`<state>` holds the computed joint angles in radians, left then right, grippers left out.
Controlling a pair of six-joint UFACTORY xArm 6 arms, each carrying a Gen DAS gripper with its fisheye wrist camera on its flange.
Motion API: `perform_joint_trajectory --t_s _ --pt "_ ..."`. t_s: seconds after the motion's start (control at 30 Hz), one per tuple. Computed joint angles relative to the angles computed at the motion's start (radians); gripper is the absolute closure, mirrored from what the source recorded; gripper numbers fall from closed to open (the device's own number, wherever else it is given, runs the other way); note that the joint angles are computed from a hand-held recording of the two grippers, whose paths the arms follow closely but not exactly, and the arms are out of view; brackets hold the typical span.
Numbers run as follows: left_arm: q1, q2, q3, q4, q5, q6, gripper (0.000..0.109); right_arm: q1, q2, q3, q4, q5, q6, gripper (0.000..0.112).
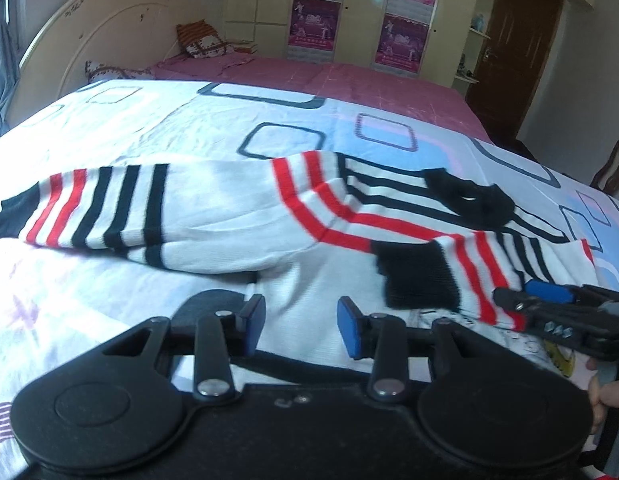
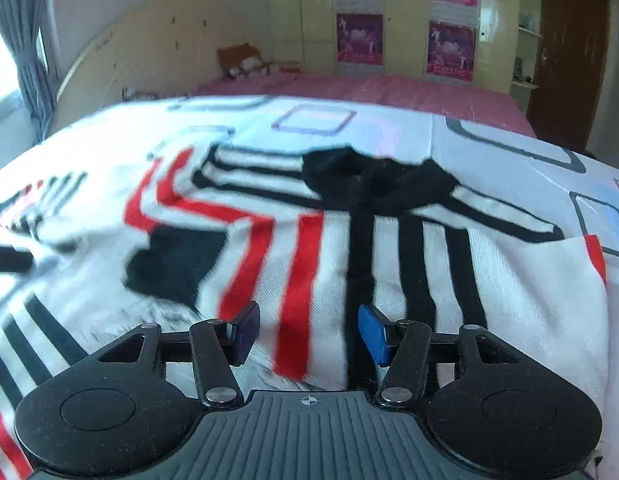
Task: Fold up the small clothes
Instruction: 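Reach the left tool to the other sleeve and grasp its black cuff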
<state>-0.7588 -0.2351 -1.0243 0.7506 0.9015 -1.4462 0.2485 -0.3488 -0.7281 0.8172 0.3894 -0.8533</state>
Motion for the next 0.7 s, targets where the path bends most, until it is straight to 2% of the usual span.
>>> perform_joint_trajectory --t_s 0.13,0.2,0.27,0.37,0.53,0.7 --pt "0.062 -0.073 0.093 -0.020 -0.058 0.023 0.069 0.068 -0.004 -0.012 -0.055 -0.021 0.107 0.057" --pt "0.101 -0.112 0.139 -0.038 -0.088 0.048 0.067 0.111 0.000 -0.011 -0.108 -0.063 0.179 0.057" --pt "0.149 -0.156 0.187 -0.058 -0.119 0.068 0.056 0.141 0.015 -0.019 -0.165 -0.083 0.266 0.057" --pt "0.215 -0.225 0.258 -0.063 -0.152 0.101 0.050 0.168 0.044 -0.035 -0.266 -0.101 0.415 0.057" --pt "0.344 -0.320 0.355 -0.119 -0.192 0.173 0.049 0.195 0.089 -0.050 -0.458 -0.149 0.639 0.057" --pt "0.476 -0.409 0.445 -0.176 -0.234 0.182 0.050 0.214 0.118 -0.063 -0.592 -0.156 0.776 0.057"
